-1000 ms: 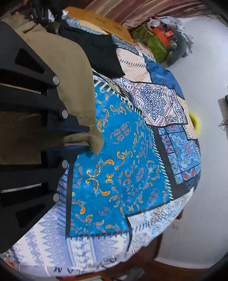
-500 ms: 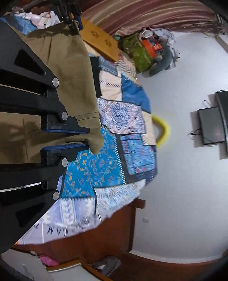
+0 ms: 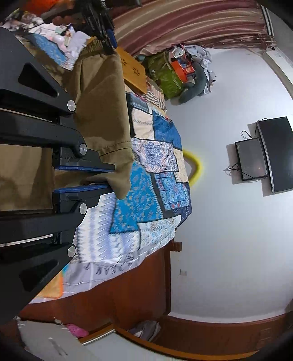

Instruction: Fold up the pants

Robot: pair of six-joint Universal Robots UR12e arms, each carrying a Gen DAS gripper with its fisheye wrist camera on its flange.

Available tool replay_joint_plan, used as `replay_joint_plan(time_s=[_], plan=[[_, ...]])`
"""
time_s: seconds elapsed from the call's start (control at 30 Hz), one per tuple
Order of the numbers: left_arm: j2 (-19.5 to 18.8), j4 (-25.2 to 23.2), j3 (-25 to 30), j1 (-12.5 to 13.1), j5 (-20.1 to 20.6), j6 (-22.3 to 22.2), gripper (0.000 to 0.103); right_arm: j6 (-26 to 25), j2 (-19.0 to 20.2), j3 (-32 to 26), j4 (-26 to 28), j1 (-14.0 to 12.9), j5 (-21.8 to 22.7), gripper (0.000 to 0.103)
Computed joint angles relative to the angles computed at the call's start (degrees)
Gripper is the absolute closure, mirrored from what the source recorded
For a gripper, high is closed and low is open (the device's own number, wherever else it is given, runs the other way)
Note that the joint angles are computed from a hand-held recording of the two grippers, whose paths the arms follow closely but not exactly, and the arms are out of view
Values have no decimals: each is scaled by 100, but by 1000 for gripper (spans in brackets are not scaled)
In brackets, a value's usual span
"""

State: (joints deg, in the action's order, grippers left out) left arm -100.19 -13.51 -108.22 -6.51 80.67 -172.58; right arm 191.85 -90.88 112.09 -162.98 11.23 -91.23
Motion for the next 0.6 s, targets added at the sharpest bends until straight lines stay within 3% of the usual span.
replay_joint_plan(time_s=[0.07, 0.1, 0.13, 0.33, 0.6], plan=[[135, 144, -211, -13, -38, 134, 60, -12, -148, 165, 22, 26, -28, 94], [202, 167, -308, -10, -100, 203, 71, 0, -212, 241, 35, 28, -11, 93], [250, 116, -368, 3, -219, 248, 76, 19, -280, 326, 43, 29, 17, 94], [476, -50, -771, -86, -213, 553, 77, 179, -585, 754, 167, 85, 34, 94], [706, -308, -1228, 24, -733, 842, 77, 501, -866, 1268, 414, 285, -371, 92]])
